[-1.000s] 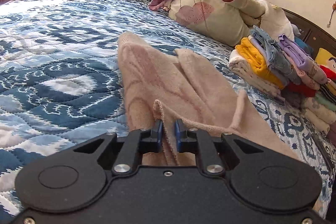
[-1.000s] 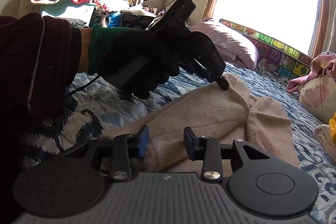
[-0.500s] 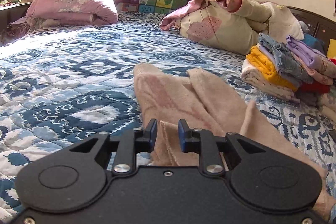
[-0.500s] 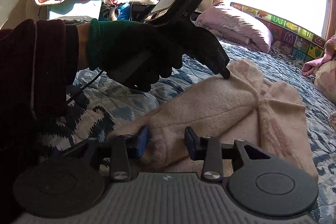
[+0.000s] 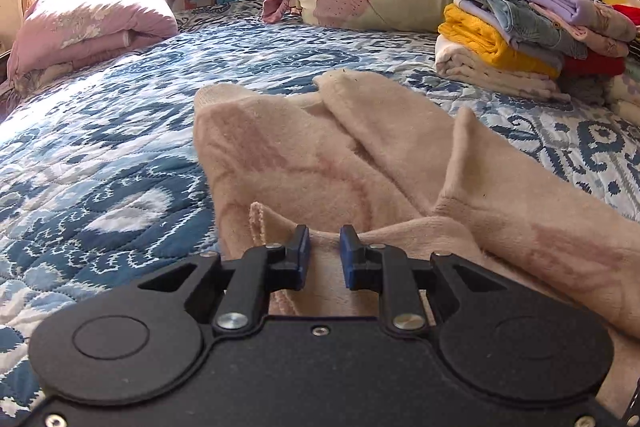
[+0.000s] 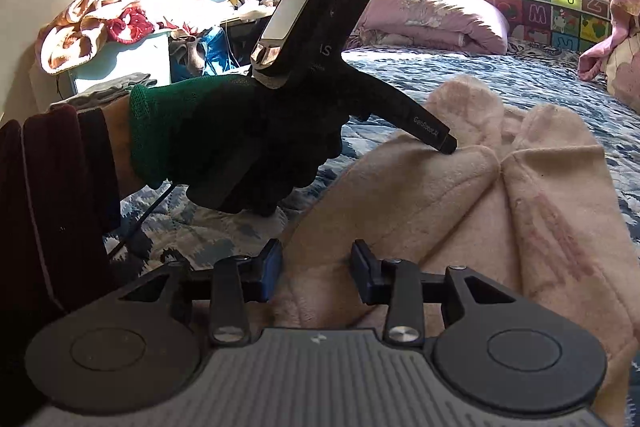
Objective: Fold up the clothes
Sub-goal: 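Pinch and release the folded sweater with the left gripper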
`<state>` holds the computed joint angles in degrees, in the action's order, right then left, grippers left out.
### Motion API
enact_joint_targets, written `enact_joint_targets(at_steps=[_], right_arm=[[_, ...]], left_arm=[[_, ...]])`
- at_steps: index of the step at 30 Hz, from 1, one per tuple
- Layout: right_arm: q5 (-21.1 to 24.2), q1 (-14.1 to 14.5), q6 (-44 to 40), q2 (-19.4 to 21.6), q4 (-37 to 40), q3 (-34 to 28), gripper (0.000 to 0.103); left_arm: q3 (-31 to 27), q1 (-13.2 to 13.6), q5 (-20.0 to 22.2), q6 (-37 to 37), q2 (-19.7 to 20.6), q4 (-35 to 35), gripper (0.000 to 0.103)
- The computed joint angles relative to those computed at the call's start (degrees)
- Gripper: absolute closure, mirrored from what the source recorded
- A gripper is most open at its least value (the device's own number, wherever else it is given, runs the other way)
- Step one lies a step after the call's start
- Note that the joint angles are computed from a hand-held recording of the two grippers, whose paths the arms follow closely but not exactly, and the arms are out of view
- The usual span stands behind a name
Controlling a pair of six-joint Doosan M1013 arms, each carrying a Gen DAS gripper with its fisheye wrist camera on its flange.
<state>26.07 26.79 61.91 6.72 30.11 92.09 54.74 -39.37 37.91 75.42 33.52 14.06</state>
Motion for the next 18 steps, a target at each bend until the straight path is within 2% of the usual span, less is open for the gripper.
enact_joint_targets(at_steps=[4,7,9,10,12,13,14,16,18], right_arm=[[-0.9,0.19,-1.32,-0.16,0.63,0.78,0.063],[-2.27,0.29,-2.36,-0.86,1.14,1.58,0.063],[-3.08,0.44,-1.64,-1.79,-0.23,2.04,0.063],[-3.94,0.61,-1.01,-2.39,-1.43,2.54,0.063],[-5.33,0.82,-0.23,-3.3,-2.8,3.47,0.063],[-5.57,0.89,0.35,-3.47,-3.31,3.67,0.063],[-5.75,0.97,1.08,-3.56,-3.9,3.8,0.063],[-5.64,1.13,1.09,-3.46,-4.12,3.73,0.063],[-5.45,1.21,0.5,-3.35,-3.8,3.68,0.062]], left_arm=[[0.61,0.03,-0.7,-2.14,-0.3,1.15,0.084],[1.77,-0.29,-1.67,-7.39,-1.71,5.01,0.084],[3.19,-0.22,-4.01,-7.82,-3.21,4.09,0.083],[3.86,-0.04,-5.77,-5.68,-4.0,0.51,0.083],[4.33,0.36,-7.41,3.83,-4.87,-9.66,0.081],[3.96,0.36,-6.72,10.28,-4.92,-16.08,0.078],[3.22,0.17,-4.8,14.03,-4.66,-19.51,0.071],[1.2,-0.63,-0.33,16.14,-3.35,-18.69,0.058],[-1.09,-1.92,4.17,15.49,-1.67,-13.18,0.059]])
